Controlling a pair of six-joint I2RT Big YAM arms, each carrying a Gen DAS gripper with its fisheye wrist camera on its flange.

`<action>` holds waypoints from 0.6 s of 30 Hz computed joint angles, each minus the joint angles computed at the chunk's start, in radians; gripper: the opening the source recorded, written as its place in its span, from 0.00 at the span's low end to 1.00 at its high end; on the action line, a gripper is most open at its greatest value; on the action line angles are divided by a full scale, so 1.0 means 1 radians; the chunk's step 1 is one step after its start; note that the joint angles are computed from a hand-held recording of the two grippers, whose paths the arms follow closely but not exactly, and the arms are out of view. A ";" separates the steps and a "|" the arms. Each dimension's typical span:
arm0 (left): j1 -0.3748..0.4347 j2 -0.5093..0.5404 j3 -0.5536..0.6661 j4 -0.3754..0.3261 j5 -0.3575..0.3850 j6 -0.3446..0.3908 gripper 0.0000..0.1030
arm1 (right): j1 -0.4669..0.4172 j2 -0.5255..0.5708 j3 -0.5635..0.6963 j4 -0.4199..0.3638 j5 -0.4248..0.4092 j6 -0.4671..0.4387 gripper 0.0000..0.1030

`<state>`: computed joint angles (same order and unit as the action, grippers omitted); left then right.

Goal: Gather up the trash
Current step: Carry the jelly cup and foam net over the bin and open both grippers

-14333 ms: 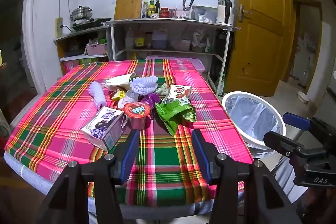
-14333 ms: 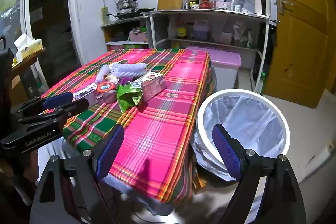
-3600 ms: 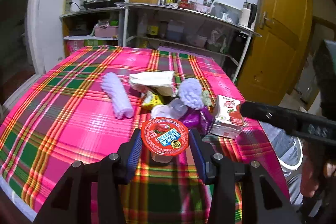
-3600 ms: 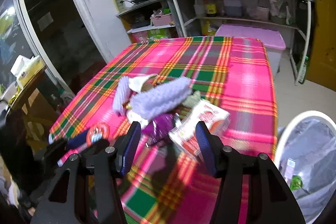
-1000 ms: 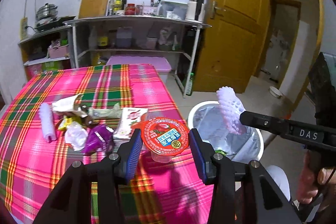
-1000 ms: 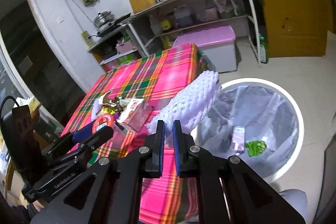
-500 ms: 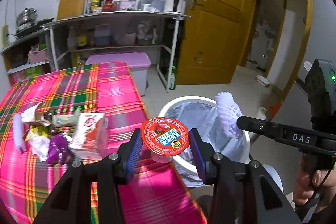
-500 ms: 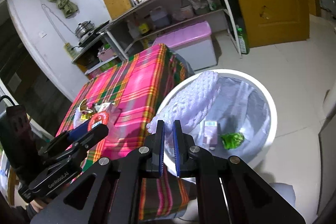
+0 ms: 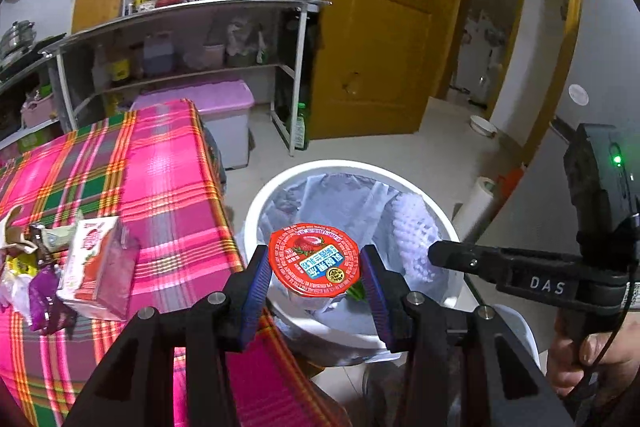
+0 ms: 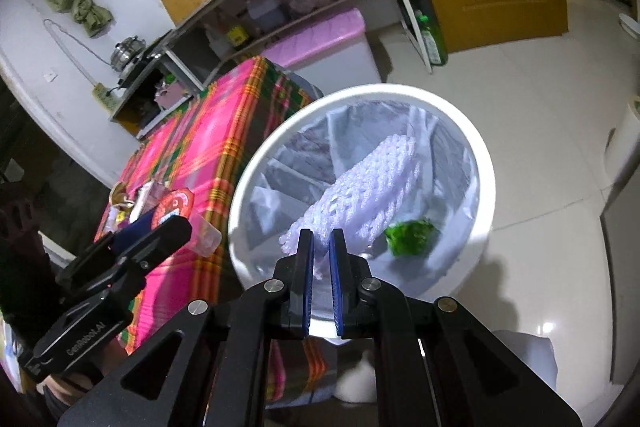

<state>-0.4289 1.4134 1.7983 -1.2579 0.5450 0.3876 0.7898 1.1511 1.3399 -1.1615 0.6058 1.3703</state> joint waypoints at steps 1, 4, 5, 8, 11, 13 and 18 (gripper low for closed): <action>-0.004 0.004 0.001 -0.002 -0.002 0.002 0.44 | -0.002 -0.002 -0.007 0.000 -0.006 0.004 0.08; -0.015 0.013 0.000 -0.005 -0.010 0.007 0.44 | -0.008 -0.009 -0.022 0.004 -0.026 0.005 0.08; -0.018 0.015 0.000 -0.007 -0.011 0.009 0.44 | -0.009 -0.008 -0.024 0.004 -0.030 0.005 0.09; -0.027 0.022 0.000 -0.013 -0.016 0.013 0.44 | -0.018 -0.011 -0.029 0.009 -0.053 -0.001 0.11; -0.040 0.031 0.003 -0.018 -0.024 0.014 0.45 | -0.021 -0.007 -0.030 0.003 -0.067 0.007 0.12; -0.044 0.038 0.006 -0.022 -0.028 0.017 0.45 | -0.023 -0.005 -0.032 -0.011 -0.074 0.013 0.19; -0.055 0.051 0.008 -0.029 -0.038 0.019 0.45 | -0.016 -0.014 -0.038 -0.026 -0.064 0.035 0.35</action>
